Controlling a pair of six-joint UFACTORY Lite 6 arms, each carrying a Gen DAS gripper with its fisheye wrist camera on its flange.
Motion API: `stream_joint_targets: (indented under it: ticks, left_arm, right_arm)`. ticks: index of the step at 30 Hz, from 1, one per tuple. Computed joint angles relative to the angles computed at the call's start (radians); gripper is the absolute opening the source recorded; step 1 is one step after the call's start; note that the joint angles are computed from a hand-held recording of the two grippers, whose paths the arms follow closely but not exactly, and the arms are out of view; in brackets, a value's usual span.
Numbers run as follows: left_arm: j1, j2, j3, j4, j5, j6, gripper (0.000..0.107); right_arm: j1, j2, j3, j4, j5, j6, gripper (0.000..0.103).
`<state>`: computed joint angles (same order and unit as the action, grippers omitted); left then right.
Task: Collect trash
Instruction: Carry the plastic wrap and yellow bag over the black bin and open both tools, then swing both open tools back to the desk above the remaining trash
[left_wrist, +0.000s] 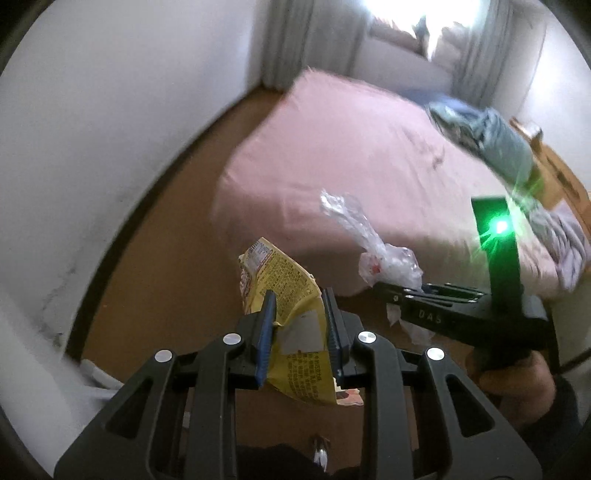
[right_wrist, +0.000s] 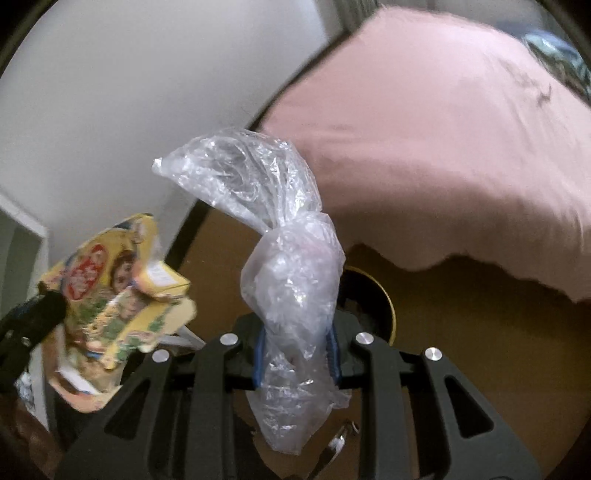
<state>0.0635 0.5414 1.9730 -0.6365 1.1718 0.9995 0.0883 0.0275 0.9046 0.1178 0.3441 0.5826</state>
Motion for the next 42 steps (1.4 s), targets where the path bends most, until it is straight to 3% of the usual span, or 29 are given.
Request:
stream_joint_targets:
  ticks: [3,7,12,13,15,16,21,27,28,29,31,35,42]
  left_arm:
    - [-0.085,0.081,0.004,0.054,-0.079,-0.033,0.025]
    - [-0.131,0.226,0.117,0.096,-0.081,-0.078,0.025]
    - [-0.145,0.268,0.158,0.093,-0.052,-0.096,0.027]
    - [-0.145,0.277,0.172,0.09,-0.045,-0.1,0.03]
    - [-0.158,0.303,0.219,0.109,-0.032,-0.123,0.067]
    - [-0.154,0.282,0.189,0.099,-0.053,-0.11,0.071]
    - [-0.131,0.208,0.119,0.09,-0.064,-0.079,0.077]
    - [-0.099,0.265,0.235,0.092,-0.016,-0.139,0.079]
    - [-0.1,0.284,0.266,0.096,-0.005,-0.156,0.079]
    - [-0.098,0.302,0.296,0.099,0.009,-0.172,0.08]
    - [-0.096,0.331,0.344,0.105,0.028,-0.197,0.081]
    - [-0.096,0.356,0.388,0.113,0.046,-0.214,0.081]
    - [-0.088,0.288,0.284,0.103,-0.013,-0.188,0.085]
  right_arm:
    - [-0.058,0.083,-0.014,0.219,-0.013,-0.224,0.026]
    - [-0.118,0.157,0.005,0.355,0.002,-0.391,0.026]
    - [-0.142,0.214,0.072,0.36,0.034,-0.414,0.026]
    - [-0.155,0.221,0.087,0.354,0.047,-0.419,0.026]
    - [-0.133,0.233,0.092,0.331,0.038,-0.383,0.026]
    - [-0.13,0.245,0.105,0.317,0.044,-0.371,0.026]
    - [-0.093,0.258,0.106,0.291,0.043,-0.325,0.026]
    - [-0.076,0.285,0.13,0.279,0.047,-0.31,0.026]
    - [-0.072,0.293,0.137,0.276,0.046,-0.309,0.031]
    - [-0.066,0.301,0.147,0.25,0.048,-0.282,0.047]
    - [-0.059,0.305,0.153,0.231,0.042,-0.265,0.064]
    - [-0.057,0.286,0.142,0.199,0.032,-0.23,0.066]
    - [-0.052,0.271,0.138,0.169,0.03,-0.205,0.072]
